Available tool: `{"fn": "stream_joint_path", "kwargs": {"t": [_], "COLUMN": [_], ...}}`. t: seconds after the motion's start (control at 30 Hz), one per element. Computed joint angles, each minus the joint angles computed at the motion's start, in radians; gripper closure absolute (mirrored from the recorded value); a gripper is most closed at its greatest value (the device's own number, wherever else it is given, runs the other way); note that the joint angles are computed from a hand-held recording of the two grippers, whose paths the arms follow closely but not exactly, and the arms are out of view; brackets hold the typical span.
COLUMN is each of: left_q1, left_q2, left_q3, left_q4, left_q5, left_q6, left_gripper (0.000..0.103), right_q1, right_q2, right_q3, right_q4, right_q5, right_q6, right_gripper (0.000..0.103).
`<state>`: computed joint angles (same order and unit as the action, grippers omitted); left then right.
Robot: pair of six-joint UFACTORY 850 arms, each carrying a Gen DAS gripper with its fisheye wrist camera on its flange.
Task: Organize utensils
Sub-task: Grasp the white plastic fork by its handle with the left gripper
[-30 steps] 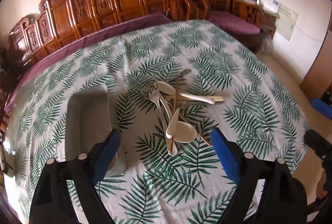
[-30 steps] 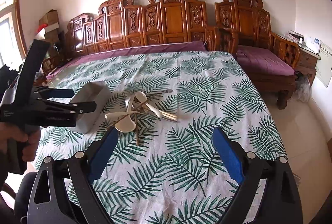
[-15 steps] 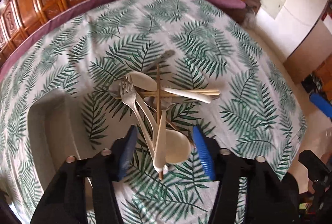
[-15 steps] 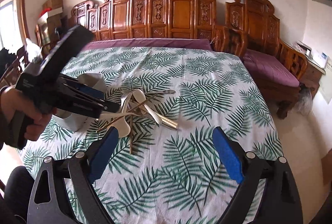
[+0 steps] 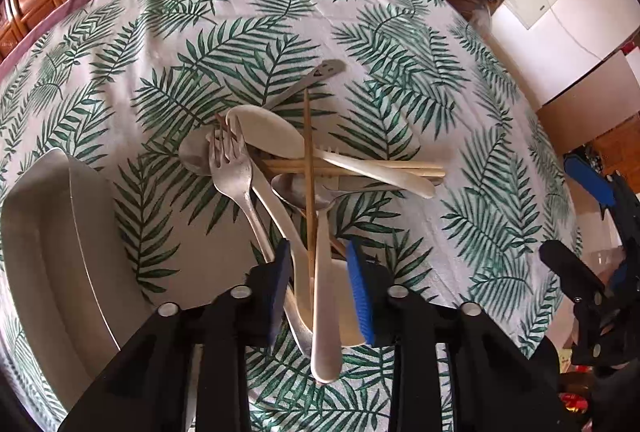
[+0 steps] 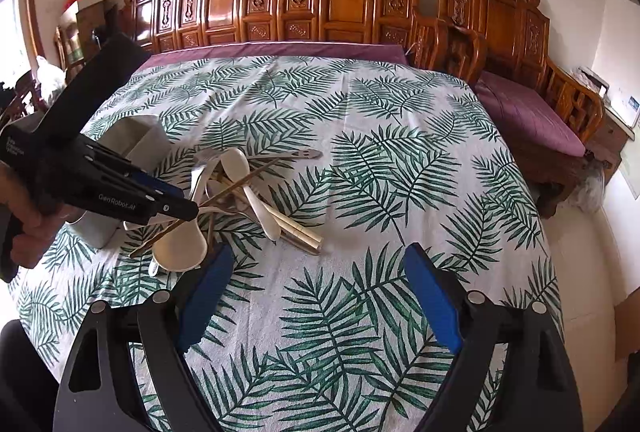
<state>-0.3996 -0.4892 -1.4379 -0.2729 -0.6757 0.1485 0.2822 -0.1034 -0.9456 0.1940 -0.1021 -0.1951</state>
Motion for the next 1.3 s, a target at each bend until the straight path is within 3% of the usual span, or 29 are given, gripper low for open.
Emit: {"fn": "stream_joint_path", "kwargs": {"t": [0.07,0.23,0.53,0.57,1.0,1.1,1.23,1.3], "left_q1": [0.000,-0.012,-0.035,-0.036,-0.052,-0.058,-0.070,-0.079], "left_q2": [-0.006,0.008,0.096,0.109,0.161,0.143,0.102,0.068], "left_q3": [-0.004,0.012,0.097,0.108,0.145,0.112,0.063,0.028], "left_q4": [0.009,0.027,0.045,0.051,0.071,0.071,0.057,0.084], "left_q5": [-0.004,0.000,0.050,0.058,0.092,0.092,0.057,0.012], "left_q6": [-0.020,-0.030,-0.034,-0.040,-0.080,-0.083,-0.070,-0.085], "left_gripper": [0.094,0.095,0.096,0.103,0.103,0.097,0.071,0.071], "right_q1": [-0.001,0.002,0.020,0.021,0.020,0.009,-0.006,-0.013], "right_q2": [-0.005,-0.003,0.032,0.034,0.077,0.084,0.089,0.091], "right_q3": [-0.002,0.005,0.030,0.032,0.063,0.070,0.076,0.079], "right_q4": [0.015,-0.038,-0.273,-0.280,-0.369,-0.361,-0.302,-0.263], "right_q5": [-0.002,-0.004,-0.005,-0.006,-0.003,-0.004,-0.004,-0.002], "right_q6": [-0.011,0.044,0.285,0.294,0.390,0.378,0.320,0.285], "right_gripper": [0.014,0.014,0.014,0.014,0.014,0.014,0.014,0.014]}}
